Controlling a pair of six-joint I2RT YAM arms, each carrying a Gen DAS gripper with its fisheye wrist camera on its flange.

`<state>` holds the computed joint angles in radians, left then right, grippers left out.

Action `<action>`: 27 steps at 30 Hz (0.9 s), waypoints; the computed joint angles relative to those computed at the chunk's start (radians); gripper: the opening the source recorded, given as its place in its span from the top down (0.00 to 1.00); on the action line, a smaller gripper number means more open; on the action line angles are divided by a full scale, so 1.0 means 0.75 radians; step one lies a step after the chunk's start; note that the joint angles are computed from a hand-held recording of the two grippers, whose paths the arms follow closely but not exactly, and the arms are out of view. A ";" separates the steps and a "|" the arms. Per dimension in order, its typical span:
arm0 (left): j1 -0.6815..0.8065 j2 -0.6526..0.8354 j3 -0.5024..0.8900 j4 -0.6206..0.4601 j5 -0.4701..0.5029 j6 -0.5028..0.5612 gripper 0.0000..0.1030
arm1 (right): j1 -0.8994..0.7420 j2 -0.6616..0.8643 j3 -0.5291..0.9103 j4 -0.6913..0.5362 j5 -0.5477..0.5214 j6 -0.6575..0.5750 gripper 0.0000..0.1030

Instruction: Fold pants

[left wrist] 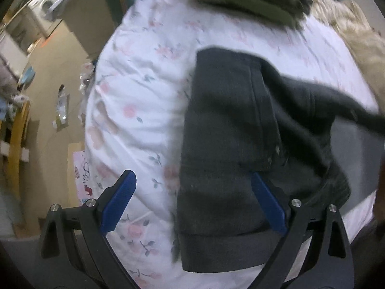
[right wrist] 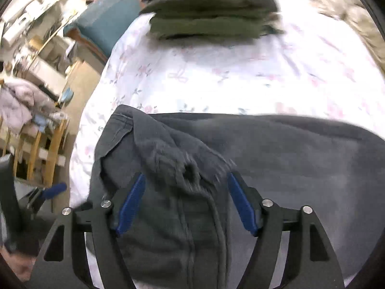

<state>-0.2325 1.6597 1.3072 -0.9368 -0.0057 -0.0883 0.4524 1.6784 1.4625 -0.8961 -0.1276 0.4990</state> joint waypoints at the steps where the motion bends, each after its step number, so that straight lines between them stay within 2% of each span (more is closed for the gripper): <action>1: -0.006 0.006 -0.012 0.004 -0.005 0.011 0.08 | -0.007 0.051 0.021 0.018 -0.036 -0.029 0.46; 2: -0.011 0.013 -0.024 0.004 -0.006 0.018 0.08 | -0.020 0.077 0.023 0.032 -0.075 -0.055 0.69; 3: -0.018 0.028 -0.038 -0.003 -0.011 0.020 0.08 | -0.025 0.067 0.000 0.052 -0.089 -0.078 0.81; 6: -0.024 0.066 -0.065 -0.024 0.000 0.043 0.08 | -0.046 0.012 -0.024 0.083 -0.085 -0.153 0.89; 9: -0.026 0.096 -0.090 -0.030 0.000 0.081 0.07 | -0.196 -0.079 -0.134 0.216 -0.155 -0.015 0.89; 11: -0.036 0.106 -0.103 -0.024 -0.019 0.106 0.07 | -0.267 0.006 -0.159 0.263 -0.226 0.091 0.89; 13: -0.039 0.112 -0.094 -0.032 -0.025 0.102 0.07 | -0.246 0.132 -0.104 0.198 -0.194 0.035 0.82; 14: -0.040 0.111 -0.088 -0.038 -0.025 0.091 0.07 | -0.231 0.158 -0.089 0.162 -0.133 0.033 0.71; 15: -0.044 0.108 -0.085 -0.040 -0.032 0.082 0.07 | -0.228 0.148 -0.090 0.152 -0.082 0.048 0.49; 17: -0.057 0.097 -0.078 -0.038 -0.050 0.086 0.08 | -0.229 0.117 -0.066 0.071 0.002 0.045 0.38; 19: -0.062 0.069 -0.057 -0.040 -0.057 0.094 0.08 | -0.206 0.013 -0.062 -0.003 0.063 -0.025 0.38; 21: -0.061 0.024 -0.043 -0.024 -0.027 0.081 0.08 | -0.165 -0.123 -0.102 -0.015 0.052 -0.076 0.38; 23: -0.054 -0.025 -0.029 0.005 0.012 0.062 0.08 | -0.101 -0.266 -0.186 0.010 -0.052 -0.062 0.38; 25: -0.050 -0.055 -0.013 0.032 0.034 0.036 0.08 | -0.019 -0.310 -0.282 0.058 -0.142 0.020 0.42; 27: -0.047 -0.080 -0.012 0.065 0.040 0.003 0.08 | 0.038 -0.287 -0.353 0.058 -0.080 0.054 0.59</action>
<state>-0.2675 1.6000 1.2981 -0.8879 0.0243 -0.0860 0.4810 1.4631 1.1980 -0.8524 -0.1877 0.5394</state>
